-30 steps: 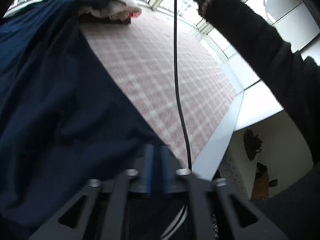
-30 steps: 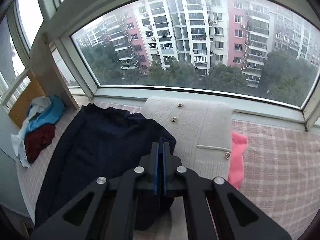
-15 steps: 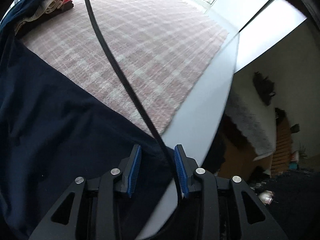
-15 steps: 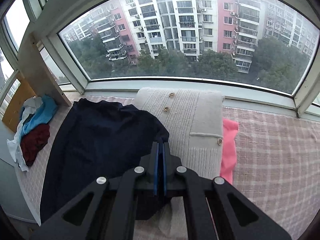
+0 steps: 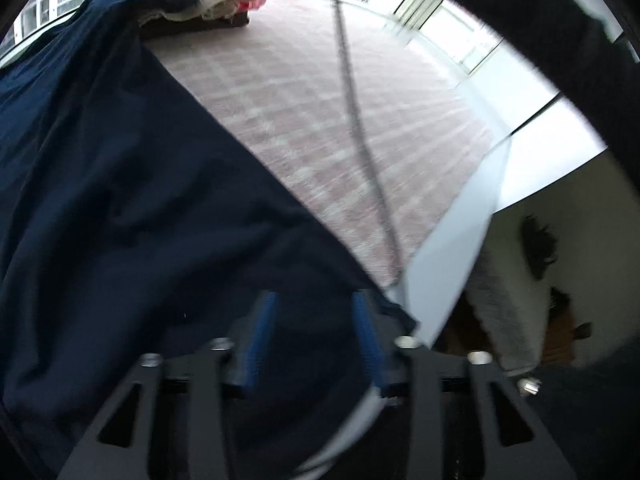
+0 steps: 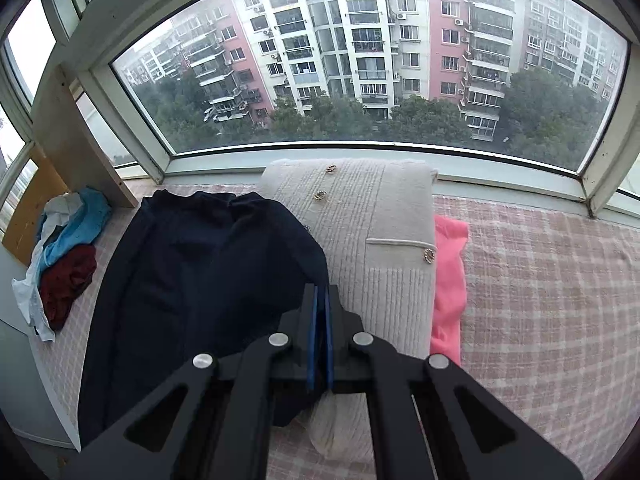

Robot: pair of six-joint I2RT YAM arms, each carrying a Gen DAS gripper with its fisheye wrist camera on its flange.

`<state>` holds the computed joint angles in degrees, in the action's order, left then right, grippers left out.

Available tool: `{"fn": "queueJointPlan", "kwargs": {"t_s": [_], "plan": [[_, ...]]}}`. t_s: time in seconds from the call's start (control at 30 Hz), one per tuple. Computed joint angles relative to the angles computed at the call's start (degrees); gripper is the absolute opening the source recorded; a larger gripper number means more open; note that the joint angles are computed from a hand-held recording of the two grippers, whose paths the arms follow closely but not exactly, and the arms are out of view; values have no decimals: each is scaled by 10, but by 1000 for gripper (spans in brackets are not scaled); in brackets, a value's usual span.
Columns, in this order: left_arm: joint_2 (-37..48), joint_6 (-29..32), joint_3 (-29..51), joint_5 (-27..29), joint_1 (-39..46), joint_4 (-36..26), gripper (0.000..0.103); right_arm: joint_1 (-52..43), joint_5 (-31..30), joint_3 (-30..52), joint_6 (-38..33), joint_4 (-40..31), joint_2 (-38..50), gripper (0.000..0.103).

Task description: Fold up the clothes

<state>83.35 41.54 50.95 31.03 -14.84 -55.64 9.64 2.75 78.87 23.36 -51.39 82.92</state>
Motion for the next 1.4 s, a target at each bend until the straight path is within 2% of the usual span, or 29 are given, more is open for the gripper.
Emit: {"fn": "queueJointPlan", "kwargs": {"t_s": [0.1,0.27,0.4,0.5,0.63,0.67,0.7,0.87,1.03,1.13,1.23,1.4], "plan": [[-35,-19,-43,-25,-38,58,30,3,3,1,0,-5,-5,4],[-96,-53,-86,-43,-127,83,30,13,9,5,-1,-15,-6,4],[-133,-73,-113,-57,-164,78,30,20,12,8,-4,-21,-5,4],[-139,-77,-125,-52,-195,74,41,21,13,3,-3,-19,-5,4],[-151,-87,-148,-63,-225,105,40,19,7,-9,0,-12,-7,4],[-150,-82,-148,-55,-218,104,34,18,5,-10,1,-10,-8,4],[-148,-74,-144,-39,-200,97,4,17,3,-10,1,-8,-8,4],[-133,-29,-121,37,-110,53,4,11,-20,2,10,-2,-2,3],[-123,56,-85,88,20,-31,4,8,-64,45,41,7,15,3],[-103,78,-73,93,84,-60,4,24,-76,86,54,13,41,3],[-91,78,-75,94,134,-53,4,51,-78,145,69,11,88,3],[-73,133,-71,87,229,-79,4,102,-75,269,96,-3,194,3]]}}
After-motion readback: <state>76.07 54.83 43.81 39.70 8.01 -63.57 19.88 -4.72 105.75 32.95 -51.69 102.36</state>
